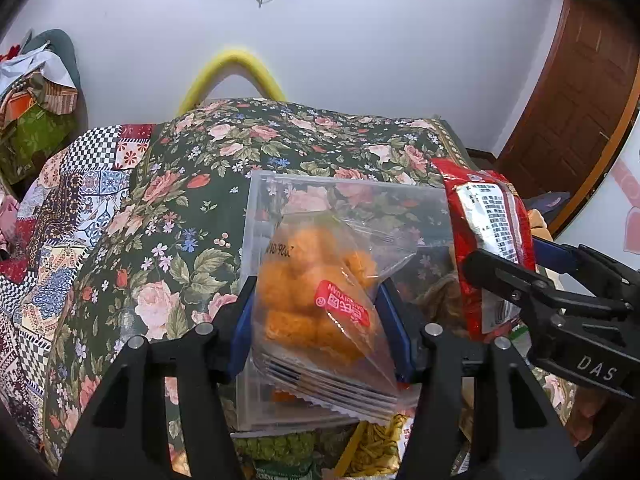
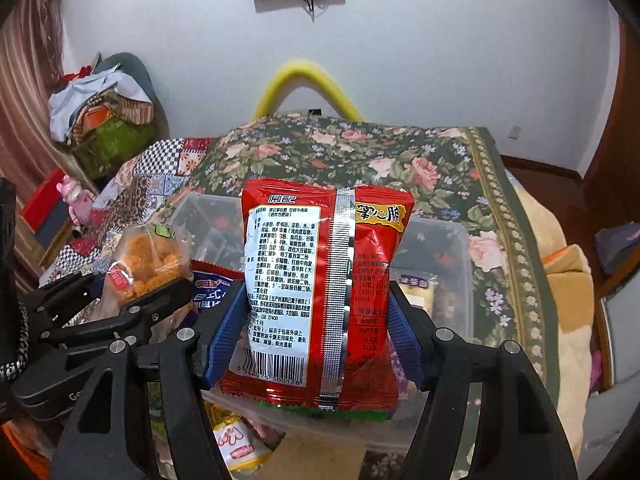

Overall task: Organize snacks
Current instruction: 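Drop the orange bag with the left tool while the right tool drops the red bag in the box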

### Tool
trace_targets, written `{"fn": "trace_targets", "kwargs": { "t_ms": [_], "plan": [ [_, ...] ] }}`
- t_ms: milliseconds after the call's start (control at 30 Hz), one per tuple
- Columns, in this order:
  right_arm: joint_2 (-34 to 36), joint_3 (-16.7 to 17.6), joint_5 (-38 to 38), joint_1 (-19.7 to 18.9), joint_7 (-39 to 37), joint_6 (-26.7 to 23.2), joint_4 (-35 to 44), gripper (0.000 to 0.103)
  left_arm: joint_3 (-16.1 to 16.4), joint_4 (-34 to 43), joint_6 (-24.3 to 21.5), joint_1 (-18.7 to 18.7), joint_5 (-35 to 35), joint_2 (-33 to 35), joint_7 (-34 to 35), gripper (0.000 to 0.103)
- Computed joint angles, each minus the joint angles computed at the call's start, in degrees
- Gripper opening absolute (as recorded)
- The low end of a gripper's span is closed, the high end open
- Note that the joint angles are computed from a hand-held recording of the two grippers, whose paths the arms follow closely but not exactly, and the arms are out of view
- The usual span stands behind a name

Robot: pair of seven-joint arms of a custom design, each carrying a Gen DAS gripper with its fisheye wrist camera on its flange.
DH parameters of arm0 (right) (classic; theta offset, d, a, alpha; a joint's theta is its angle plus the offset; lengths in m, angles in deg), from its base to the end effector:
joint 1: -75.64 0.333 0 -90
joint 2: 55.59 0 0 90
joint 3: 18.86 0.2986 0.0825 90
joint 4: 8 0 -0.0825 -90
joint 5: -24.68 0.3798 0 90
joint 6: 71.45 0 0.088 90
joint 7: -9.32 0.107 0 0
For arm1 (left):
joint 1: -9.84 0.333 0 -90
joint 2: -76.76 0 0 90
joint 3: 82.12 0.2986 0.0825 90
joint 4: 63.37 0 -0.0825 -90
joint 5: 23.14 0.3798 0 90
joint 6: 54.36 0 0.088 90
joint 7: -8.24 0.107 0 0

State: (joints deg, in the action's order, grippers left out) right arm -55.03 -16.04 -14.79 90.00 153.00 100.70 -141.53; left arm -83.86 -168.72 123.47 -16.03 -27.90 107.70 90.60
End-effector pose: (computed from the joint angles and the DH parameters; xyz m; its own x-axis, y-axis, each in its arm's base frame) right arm 0.5017 0.2034 0.3839 0.0501 -0.9941 -0.0960 -0.7707 0.0227 -0.6368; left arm 0.6096 -0.3081 0.3073 -0.3070 -0.9382 0.1599 -0.7528 0.1365 -0.6440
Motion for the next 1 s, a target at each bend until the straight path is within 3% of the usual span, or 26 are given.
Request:
{"fn": "trace_targets", "kwargs": {
  "t_ms": [300,533,700,1000],
  "plan": [
    [1.2,0.1,6.1,0.4,-7.2,-1.3,0.6,0.065,1.1,0.8,-0.1,-1.1,1.5,1.0,0.9,0.06],
    [-0.6,0.1,4.5,0.4,-6.6,-2.2,-0.4,0.065,-0.4,-0.8,-1.9,0.1,1.6,-0.9,1.8,0.066],
    [-3.7,0.7,4.8,-0.3,-6.5,-1.4,-3.0,0.065,2.2,-5.0,0.7,-2.4,3.3,-4.5,0.1,0.073],
    [-12.1,3.5,1.8,-3.7,-2.7,-0.1,-8.9,0.066,1.4,-14.6,4.7,-1.5,2.5,-13.7,0.9,0.078]
  ]
}}
